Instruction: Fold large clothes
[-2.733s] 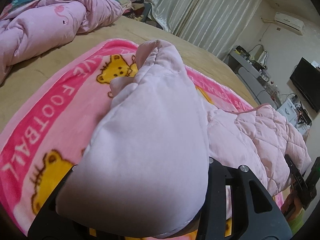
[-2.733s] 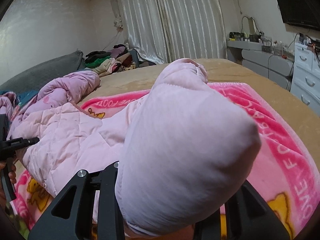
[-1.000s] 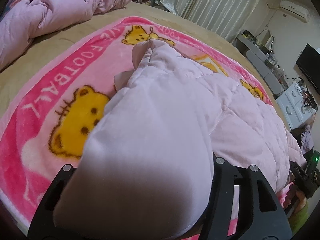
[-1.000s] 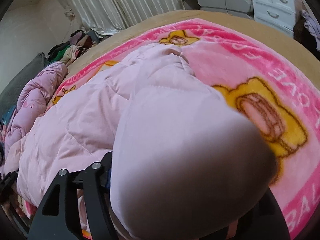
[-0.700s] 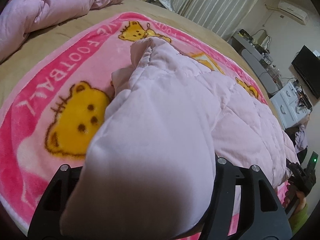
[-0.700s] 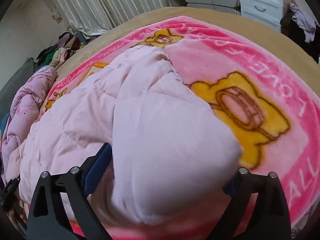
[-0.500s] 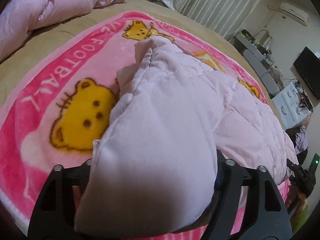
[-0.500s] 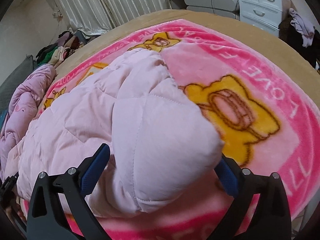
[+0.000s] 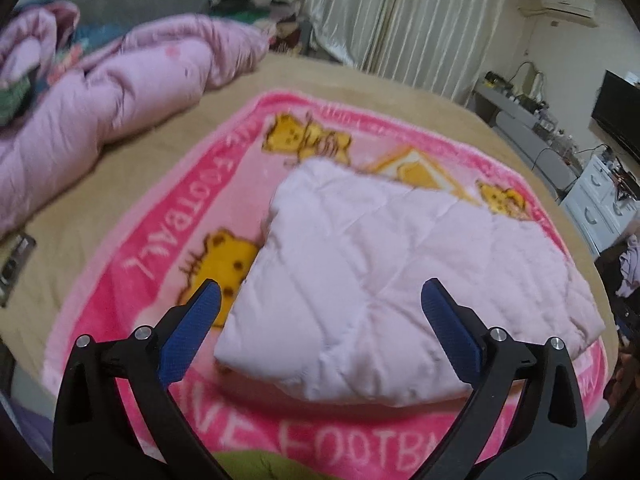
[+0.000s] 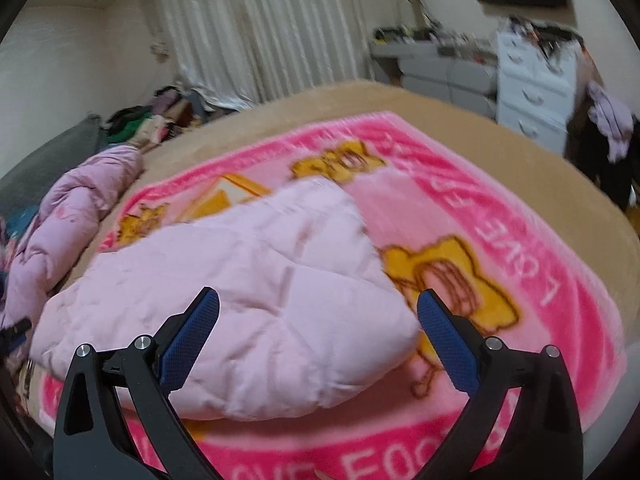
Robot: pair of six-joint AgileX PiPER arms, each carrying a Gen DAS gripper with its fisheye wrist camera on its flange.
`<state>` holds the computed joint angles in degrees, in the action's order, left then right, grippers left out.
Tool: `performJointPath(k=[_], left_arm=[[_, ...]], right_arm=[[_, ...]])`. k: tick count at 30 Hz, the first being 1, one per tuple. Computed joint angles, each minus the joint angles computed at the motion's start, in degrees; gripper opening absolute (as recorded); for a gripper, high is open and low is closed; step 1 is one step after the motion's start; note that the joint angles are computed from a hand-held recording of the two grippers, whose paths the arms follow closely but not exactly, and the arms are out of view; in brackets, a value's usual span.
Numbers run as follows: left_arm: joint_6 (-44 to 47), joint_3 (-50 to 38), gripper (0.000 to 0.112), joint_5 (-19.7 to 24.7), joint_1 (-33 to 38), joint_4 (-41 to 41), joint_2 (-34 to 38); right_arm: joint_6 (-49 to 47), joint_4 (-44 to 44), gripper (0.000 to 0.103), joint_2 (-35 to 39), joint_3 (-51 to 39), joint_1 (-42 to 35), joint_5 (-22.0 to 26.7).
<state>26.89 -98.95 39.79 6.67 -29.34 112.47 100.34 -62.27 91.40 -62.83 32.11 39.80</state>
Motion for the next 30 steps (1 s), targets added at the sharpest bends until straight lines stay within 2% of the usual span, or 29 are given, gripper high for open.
performJointPath(k=[5, 14, 20, 25, 30], left_arm=[[3.7, 7.4, 0.094, -3.0, -1.0, -3.4, -8.0], [11.3, 19.1, 0.094, -6.8, -2.8, -10.5, -18.0], [18.5, 29.9, 0.094, -10.5, -4.0, -16.6, -24.5], [23.5, 37.0, 0.094, -13.5, -4.7, -21.3, -27.1], [22.6, 39.4, 0.094, -14.5, -5.7, -19.0, -26.8]], right_arm=[[-2.0, -3.7, 0.099, -0.9, -3.4, 6.8, 4.0], [-3.1, -6.4, 0.099, -1.1, -6.6, 16.0, 8.5], [3.7, -11.9, 0.099, 1.3, -4.7, 23.5, 15.9], [8.7, -14.4, 0.099, 3.9, -2.6, 28.4, 19.9], [10.8, -14.3, 0.099, 5.7, -1.7, 30.1, 20.2]])
